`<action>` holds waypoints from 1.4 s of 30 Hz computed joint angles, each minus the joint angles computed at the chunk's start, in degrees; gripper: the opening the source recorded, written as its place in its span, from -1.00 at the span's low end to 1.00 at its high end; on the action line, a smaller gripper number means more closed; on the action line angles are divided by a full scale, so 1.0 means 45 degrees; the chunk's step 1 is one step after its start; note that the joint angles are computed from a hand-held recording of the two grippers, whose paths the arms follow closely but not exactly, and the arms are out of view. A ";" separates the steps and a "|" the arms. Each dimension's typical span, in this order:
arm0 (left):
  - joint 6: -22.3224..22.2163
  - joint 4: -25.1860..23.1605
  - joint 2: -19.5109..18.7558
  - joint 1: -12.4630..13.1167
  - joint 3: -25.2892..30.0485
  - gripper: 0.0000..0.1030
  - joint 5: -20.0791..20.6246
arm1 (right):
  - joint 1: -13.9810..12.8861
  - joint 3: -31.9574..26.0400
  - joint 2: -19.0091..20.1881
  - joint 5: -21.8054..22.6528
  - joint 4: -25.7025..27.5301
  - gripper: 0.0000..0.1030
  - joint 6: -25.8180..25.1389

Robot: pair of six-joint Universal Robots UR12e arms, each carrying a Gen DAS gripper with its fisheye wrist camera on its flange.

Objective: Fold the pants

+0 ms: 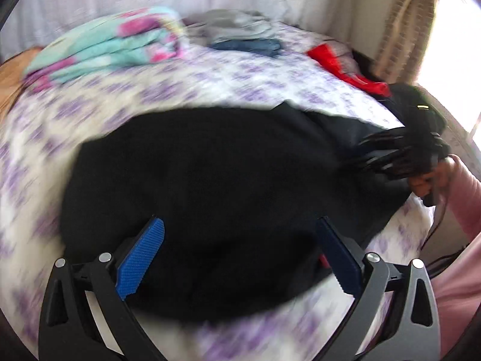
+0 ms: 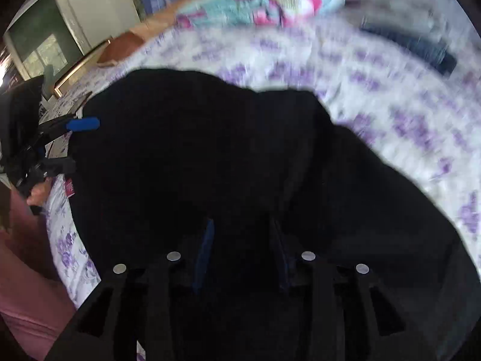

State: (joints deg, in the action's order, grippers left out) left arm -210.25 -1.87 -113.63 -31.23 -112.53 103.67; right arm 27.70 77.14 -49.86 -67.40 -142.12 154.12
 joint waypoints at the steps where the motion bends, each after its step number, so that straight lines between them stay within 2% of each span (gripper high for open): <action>1: -0.0251 0.0168 0.0252 -0.0068 -0.0302 0.90 0.0184 | 0.0087 0.0277 -0.0201 0.0376 -0.0544 -0.20 -0.0016; 2: -0.0435 0.0344 0.0484 -0.0152 -0.0554 0.90 0.0453 | 0.0135 0.0569 -0.0333 0.1211 -0.1361 -0.20 -0.0151; 5: -0.0858 0.1043 0.1009 -0.0552 -0.1129 0.91 0.2285 | 0.0459 0.0706 -0.0384 0.3068 -0.2063 -0.21 -0.1219; 6: -0.1129 0.1104 0.1160 -0.0615 -0.1265 0.91 0.2798 | 0.0630 0.0638 -0.0321 0.3422 -0.2091 -0.22 -0.1656; 8: -0.1670 0.1260 0.1378 -0.0464 -0.1553 0.91 0.2946 | 0.1001 0.0399 -0.0123 0.3466 -0.2095 -0.26 -0.2427; 10: -0.2462 0.1449 0.1580 -0.0070 -0.1865 0.90 0.2459 | 0.1186 0.0192 0.0023 0.3334 -0.2027 -0.27 -0.2935; 11: -0.2759 0.1544 0.1633 0.0193 -0.1999 0.82 0.2024 | 0.1364 0.0119 0.0100 0.3070 -0.1898 -0.29 -0.3168; 12: -0.2813 0.1569 0.1623 0.0364 -0.2014 0.70 0.1681 | 0.1484 -0.0008 0.0210 0.2800 -0.1831 -0.33 -0.3330; 13: -0.2772 0.1694 0.1610 0.0543 -0.2065 0.41 0.1223 | 0.1498 0.0175 0.0130 0.2609 -0.1886 -0.34 -0.3549; 14: -0.2748 0.1877 0.1562 0.0763 -0.2110 0.29 0.0666 | 0.1606 0.0072 0.0229 0.2227 -0.1861 -0.34 -0.3718; 15: -0.2803 0.1887 0.1484 0.1038 -0.2093 0.26 0.0012 | 0.1683 0.0003 0.0292 0.1913 -0.1817 -0.34 -0.3801; 17: -0.2743 0.1564 0.1324 0.1284 -0.1927 0.16 -0.0578 | 0.1677 0.0215 0.0218 0.1747 -0.2034 -0.37 -0.3861; 18: -0.2624 0.1276 0.1233 0.1444 -0.1807 0.13 -0.0921 | 0.1699 0.0243 0.0230 0.1664 -0.2154 -0.47 -0.3812; 19: -0.2576 0.1081 0.1155 0.1540 -0.1711 -0.02 -0.1154 | 0.1707 0.0266 0.0196 0.1606 -0.2151 -0.63 -0.3739; 21: -0.2544 0.0846 0.1089 0.1692 -0.1618 -0.24 -0.1445 | 0.1611 0.0236 0.0158 0.1845 -0.2055 -0.72 -0.3457; 22: -0.2572 0.0980 0.1105 0.1726 -0.1652 -0.54 -0.1446 | 0.1568 0.0257 0.0130 0.1981 -0.2184 -0.73 -0.3237; 23: -0.2629 0.1141 0.1164 0.1735 -0.1710 -0.70 -0.1379 | 0.1502 0.0361 0.0049 0.2151 -0.2372 -0.73 -0.3008; 25: -0.2764 0.2242 0.1319 0.1786 -0.2028 -0.77 -0.1494 | 0.1443 0.0505 -0.0077 0.2414 -0.2749 -0.74 -0.2760; 26: -0.2684 0.2540 0.1428 0.1684 -0.2116 -0.77 -0.1262 | 0.1427 0.0618 -0.0150 0.2539 -0.2993 -0.74 -0.2829; 29: -0.2195 0.2663 0.1558 0.1344 -0.2119 -0.77 -0.0632 | 0.1457 0.0722 -0.0215 0.2553 -0.2931 -0.72 -0.3174; 32: -0.1956 0.2264 0.1514 0.1146 -0.2070 -0.78 -0.0297 | 0.1529 0.0574 -0.0064 0.2215 -0.2267 -0.59 -0.3431; 34: -0.2398 0.2027 0.1460 0.1226 -0.2151 -0.78 -0.0514 | 0.1569 0.0514 0.0001 0.2099 -0.2079 -0.54 -0.3274; 36: -0.2843 0.2180 0.1464 0.1326 -0.2315 -0.78 -0.0749 | 0.1589 0.0667 -0.0038 0.2178 -0.2522 -0.50 -0.3342; 38: -0.3004 0.2706 0.1574 0.1333 -0.2490 -0.81 -0.0738 | 0.1636 0.0801 -0.0092 0.1990 -0.3237 -0.55 -0.3410; 39: -0.2984 0.2888 0.1627 0.1309 -0.2527 -0.81 -0.0661 | 0.1602 0.0773 -0.0124 0.2181 -0.3175 -0.78 -0.3400; 42: -0.2513 0.3678 0.1828 0.1106 -0.2616 -0.81 -0.0244 | 0.1549 0.0754 -0.0189 0.2283 -0.3178 -0.86 -0.3171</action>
State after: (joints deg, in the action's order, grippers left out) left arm -221.56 14.68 -105.41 -26.26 -124.30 102.57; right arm 34.67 80.53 -50.71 -57.13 -156.42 139.85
